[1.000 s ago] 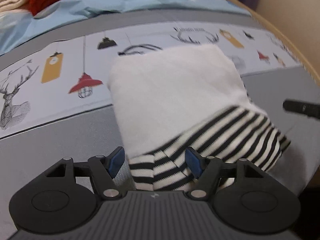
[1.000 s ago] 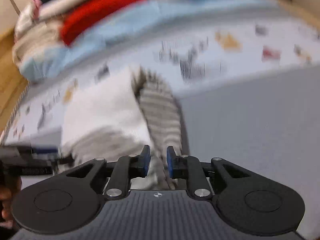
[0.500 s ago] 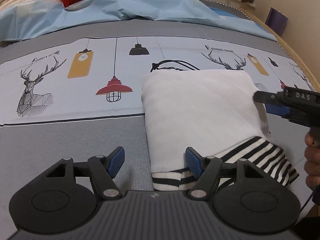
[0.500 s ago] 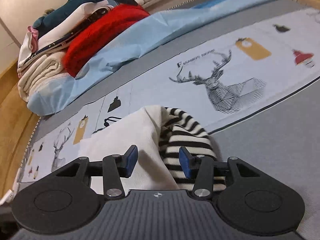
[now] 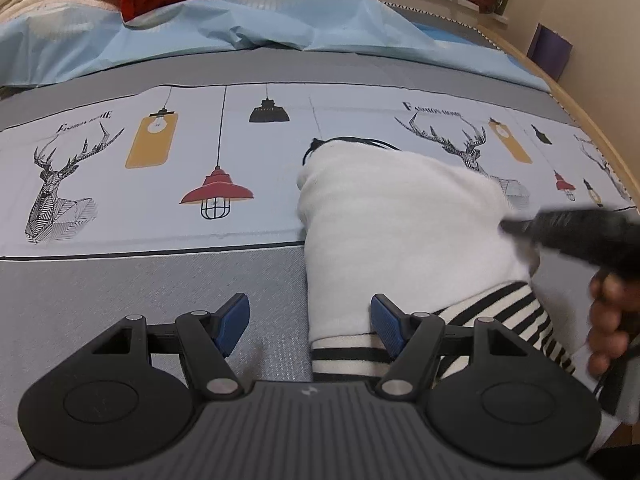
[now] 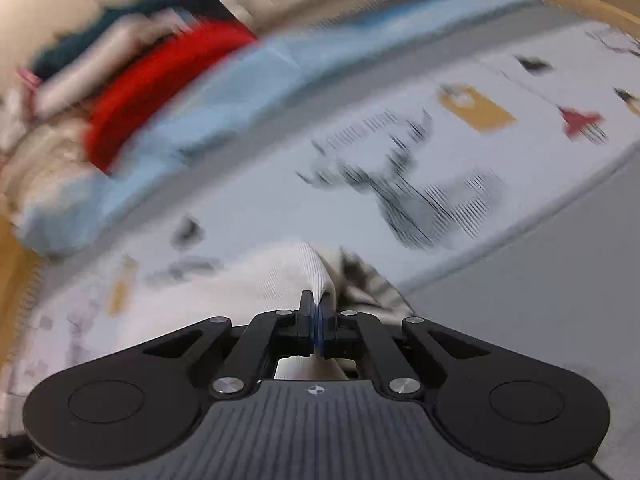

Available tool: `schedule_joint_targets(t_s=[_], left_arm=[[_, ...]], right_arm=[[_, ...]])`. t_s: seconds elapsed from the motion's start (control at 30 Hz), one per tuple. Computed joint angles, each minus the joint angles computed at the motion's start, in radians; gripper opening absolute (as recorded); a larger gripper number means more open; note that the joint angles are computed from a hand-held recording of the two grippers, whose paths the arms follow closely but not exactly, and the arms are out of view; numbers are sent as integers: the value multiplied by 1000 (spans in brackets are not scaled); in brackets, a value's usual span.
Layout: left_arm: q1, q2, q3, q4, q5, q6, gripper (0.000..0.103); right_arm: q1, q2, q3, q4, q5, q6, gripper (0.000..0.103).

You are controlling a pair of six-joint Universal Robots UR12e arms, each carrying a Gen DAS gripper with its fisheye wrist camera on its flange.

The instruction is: Fold small clothes

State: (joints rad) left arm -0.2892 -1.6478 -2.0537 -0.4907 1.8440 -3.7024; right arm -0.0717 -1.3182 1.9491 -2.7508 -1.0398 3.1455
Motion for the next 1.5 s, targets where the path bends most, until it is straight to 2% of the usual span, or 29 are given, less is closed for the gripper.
schedule_joint_targets(t_s=[0.1,0.17,0.2,0.27,0.3,0.37,0.47,0.5,0.53,0.57,0.6,0.63,0.7,0.77,0.8,0.83,0.87,0.9,0.93,0.97,1.0,1.1,1.17,1.23,1.33,1.4,1.47,1.5], left_arm=[[1,1,-1,7,-1,-13,72],[3,4,-4,21,-4,-25,72],[4,5,-6,31,-5,-29,72],[5,7,-9,52,-6,-39,72],[6,7,-9,58,-7,-43,72],[9,6,-8,64,-16,-50,72],[16,-4,0,45,-45,-49,67],[17,-12,11,2,-50,-44,66],[17,-22,26,-61,-50,-36,67],[16,-29,33,-92,-51,-35,67],[14,-29,35,-100,-40,-45,67],[11,-25,33,-90,-30,-51,66],[9,-10,20,-50,-29,-37,66],[13,14,-3,3,-82,-6,66],[17,22,-11,15,-122,26,67],[19,23,-9,-15,-148,61,68],[16,16,4,-86,-156,94,69],[7,2,20,-172,-148,128,76],[-4,-9,29,-216,-125,144,82],[-16,-11,31,-218,-93,150,83],[-23,-6,24,-192,-72,145,82],[-47,26,0,-149,-12,91,82],[-73,56,-14,-134,44,33,84],[-116,87,-27,-93,116,-24,89],[-190,119,-52,10,214,-80,97],[-251,131,-68,68,268,-102,102],[-307,125,-72,104,330,-114,102],[-339,117,-74,121,373,-123,102]], right_arm=[[12,-3,-10,87,-30,-87,4],[14,-18,3,45,-44,-99,18],[9,-28,13,9,-34,-101,21],[-10,-45,33,-44,19,-110,28],[-24,-56,42,-47,67,-134,28],[-44,-70,42,12,150,-228,28],[-49,-88,29,172,184,-438,28],[-43,-92,20,257,161,-526,28],[-29,-94,12,319,105,-587,28],[-9,-89,5,360,10,-641,30],[1,-85,7,358,-42,-658,31],[2,-84,8,352,-54,-659,36],[-18,-85,-2,382,0,-617,36],[-38,-94,-8,412,45,-592,36],[-46,-101,-9,426,67,-609,36],[-51,-109,-7,447,76,-648,36],[-48,-112,-12,487,57,-701,36],[-39,-116,-17,520,10,-743,36],[-23,-116,-15,533,-66,-782,37],[-14,-118,-10,531,-116,-803,46],[-14,-122,-2,517,-134,-796,51],[-30,-155,23,465,-135,-712,51],[-51,-201,68,373,-126,-664,51],[-84,-251,120,273,-70,-617,51],[-148,-324,184,204,60,-580,53],[-188,-380,237,154,118,-570,61],[-220,-415,278,94,152,-539,75],[-236,-441,302,65,168,-509,77]])
